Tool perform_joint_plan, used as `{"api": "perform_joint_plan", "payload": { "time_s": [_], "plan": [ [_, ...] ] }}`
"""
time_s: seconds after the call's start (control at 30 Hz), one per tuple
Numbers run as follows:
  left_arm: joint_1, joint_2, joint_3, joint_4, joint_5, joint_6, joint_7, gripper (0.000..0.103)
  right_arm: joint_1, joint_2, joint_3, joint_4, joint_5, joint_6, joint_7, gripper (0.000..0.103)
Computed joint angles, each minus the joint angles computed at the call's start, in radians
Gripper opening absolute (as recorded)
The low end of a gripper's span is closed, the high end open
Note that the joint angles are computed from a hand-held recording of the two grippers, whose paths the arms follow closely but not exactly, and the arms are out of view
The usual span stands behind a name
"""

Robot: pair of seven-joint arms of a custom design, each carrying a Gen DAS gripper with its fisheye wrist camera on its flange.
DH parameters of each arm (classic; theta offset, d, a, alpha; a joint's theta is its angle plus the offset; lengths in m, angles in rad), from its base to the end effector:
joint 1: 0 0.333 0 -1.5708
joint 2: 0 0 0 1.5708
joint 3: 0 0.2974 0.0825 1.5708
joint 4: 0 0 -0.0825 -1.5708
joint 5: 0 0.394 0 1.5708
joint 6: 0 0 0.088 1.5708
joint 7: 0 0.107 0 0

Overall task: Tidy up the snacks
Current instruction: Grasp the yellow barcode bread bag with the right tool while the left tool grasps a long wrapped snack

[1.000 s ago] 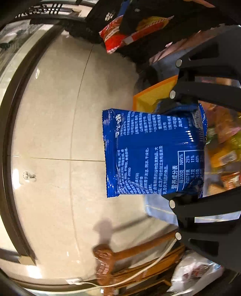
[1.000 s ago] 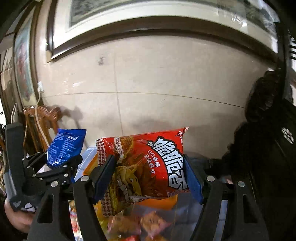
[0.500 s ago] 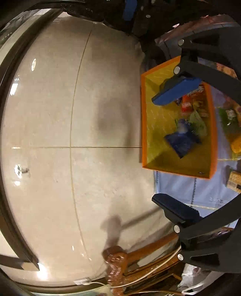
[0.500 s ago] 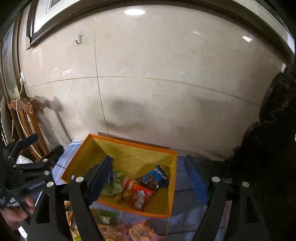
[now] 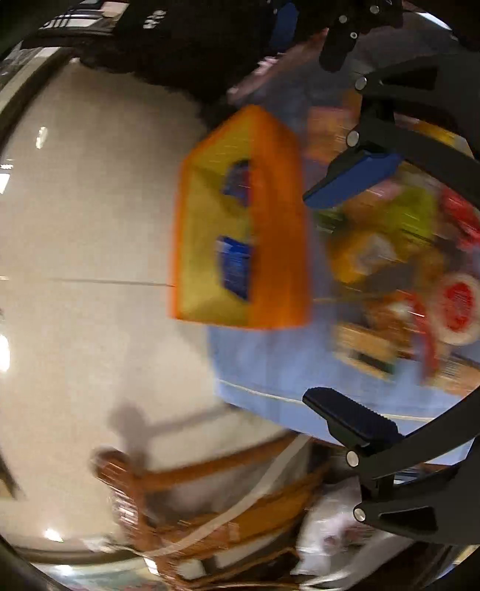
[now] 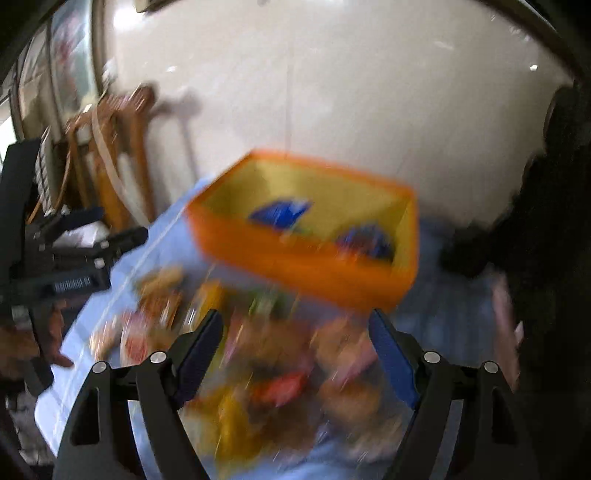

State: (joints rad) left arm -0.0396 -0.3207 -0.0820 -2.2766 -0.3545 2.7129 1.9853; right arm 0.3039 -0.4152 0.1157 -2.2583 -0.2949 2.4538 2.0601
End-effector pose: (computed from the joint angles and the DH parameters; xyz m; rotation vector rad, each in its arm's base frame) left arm 0.5147 -0.0539 0.5500 -1.5360 2.0342 -0.8547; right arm 0.4461 0.2060 0.5732 -1.9321 1.7382 -0.6432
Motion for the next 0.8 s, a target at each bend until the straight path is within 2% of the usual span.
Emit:
{"api": "perform_joint_plan", "payload": {
  "time_s": [0.1,0.17,0.33,0.4,0.53,0.8],
  "plan": [
    [0.023,-0.091,0.018,-0.164,0.019,-0.015,0.024,0.095,0.026,-0.059,0.032,-0.128,0.006,-0.007,0.045,0.081],
    [0.063,-0.115,-0.009,-0.233,0.068,-0.011,-0.023,0.095,0.038,-0.063,0.047,-0.172,0.008,-0.021,0.083,0.081],
    [0.066,-0.133,-0.031,-0.329,0.096,0.055,-0.087,0.095,0.059,-0.037,0.066,-0.198,-0.008,-0.019,0.156,0.081],
    [0.049,-0.137,-0.026,-0.343,0.088,0.083,-0.095,0.095,0.063,-0.026,0.069,-0.185,-0.029,-0.024,0.167,0.081],
    [0.033,-0.126,-0.019,-0.337,0.072,0.072,-0.123,0.095,0.065,-0.026,0.072,-0.171,-0.064,-0.038,0.187,0.081],
    [0.037,-0.018,-0.061,-0.305,0.118,0.134,-0.207,0.095,0.062,0.037,0.048,-0.166,-0.08,-0.026,0.187,0.082]
  ]
}}
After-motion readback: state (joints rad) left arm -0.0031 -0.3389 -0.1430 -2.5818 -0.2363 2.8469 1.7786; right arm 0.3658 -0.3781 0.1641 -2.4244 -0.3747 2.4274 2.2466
